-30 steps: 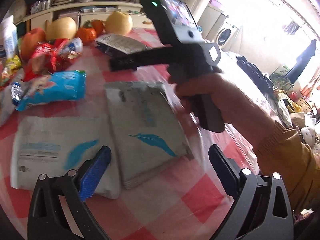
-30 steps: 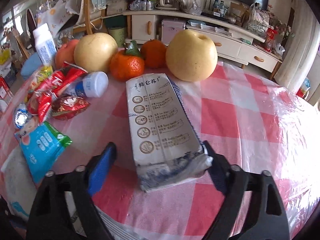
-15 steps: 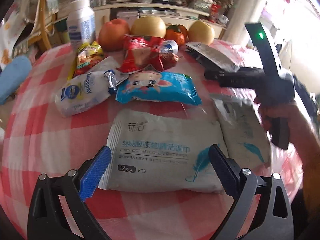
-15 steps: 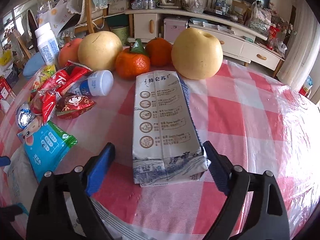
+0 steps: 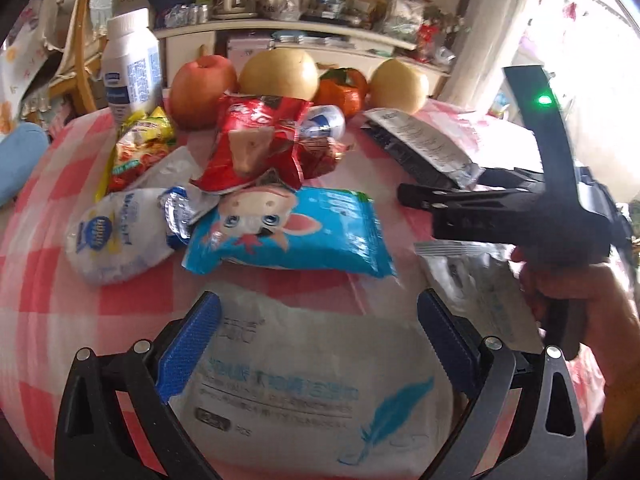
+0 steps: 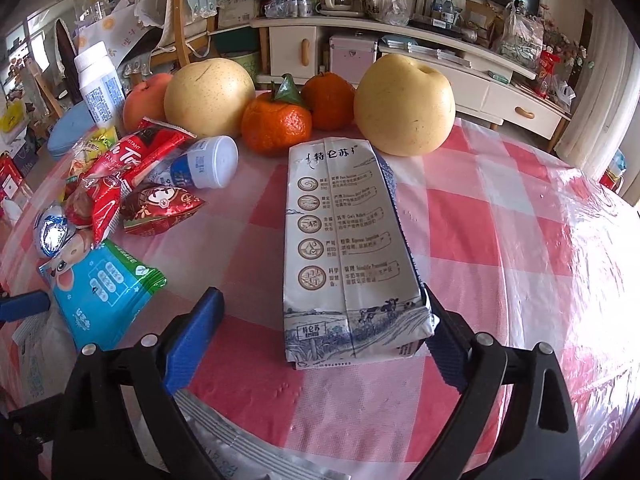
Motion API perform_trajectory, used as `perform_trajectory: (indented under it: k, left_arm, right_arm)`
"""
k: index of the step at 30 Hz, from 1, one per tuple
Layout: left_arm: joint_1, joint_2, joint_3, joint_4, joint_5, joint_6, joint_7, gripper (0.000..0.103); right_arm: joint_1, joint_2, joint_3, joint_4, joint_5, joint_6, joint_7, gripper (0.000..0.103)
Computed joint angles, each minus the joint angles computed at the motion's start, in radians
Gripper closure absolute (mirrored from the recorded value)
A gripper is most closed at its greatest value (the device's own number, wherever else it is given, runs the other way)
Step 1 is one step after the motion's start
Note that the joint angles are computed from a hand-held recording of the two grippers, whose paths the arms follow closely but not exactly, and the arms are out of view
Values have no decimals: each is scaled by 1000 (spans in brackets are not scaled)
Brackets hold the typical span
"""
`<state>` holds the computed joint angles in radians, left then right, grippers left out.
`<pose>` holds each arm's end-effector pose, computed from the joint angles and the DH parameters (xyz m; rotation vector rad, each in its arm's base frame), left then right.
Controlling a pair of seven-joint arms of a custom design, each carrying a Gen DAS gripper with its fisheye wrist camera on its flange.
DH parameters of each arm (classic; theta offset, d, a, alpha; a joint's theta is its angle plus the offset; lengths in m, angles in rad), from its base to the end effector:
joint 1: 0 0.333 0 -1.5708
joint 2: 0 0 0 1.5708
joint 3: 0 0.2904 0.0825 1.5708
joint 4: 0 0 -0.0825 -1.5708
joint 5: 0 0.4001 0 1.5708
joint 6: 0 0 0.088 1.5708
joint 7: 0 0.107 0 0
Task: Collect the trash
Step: 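Close right tool on the carton while left tool moves over the feather-print wipes pack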
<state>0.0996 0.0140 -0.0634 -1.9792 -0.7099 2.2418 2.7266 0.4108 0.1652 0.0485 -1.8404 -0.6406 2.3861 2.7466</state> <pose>0.6001 0.0029 0.4578 -1.1644 2.6252 -0.9511 0.5848 0.2815 0.4473 -1.5564 2.1756 -0.6914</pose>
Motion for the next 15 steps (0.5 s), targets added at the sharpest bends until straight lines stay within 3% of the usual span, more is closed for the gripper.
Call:
perform_trajectory:
  k: [2,3,4,7,12,15]
  left_arm:
    - [-3,-41,0,-47,18,98,-97,6]
    - [-5,-80,-1,-95,52,184,-202,6]
    - [-7,-104,0,-124,82,218,-284,6]
    - [-18,-172,23,-183,87,157,-419,6]
    - [-47,-225,15,-272,149,216,-687,6]
    - [-67,-223,-2,-300,203,307,-805,6]
  right_arm:
    - [3,3,1,1,-2,4,9,8]
    - [3,2,0,-1,-3,7,12,8]
    - [4,1,0,-3,-4,8,17,8]
    - [4,2,-1,-5,-5,12,24,7]
    - [-4,-18,1,-35,12,63,29,7]
    - [-11,-34,4,-59,26,103,26,7]
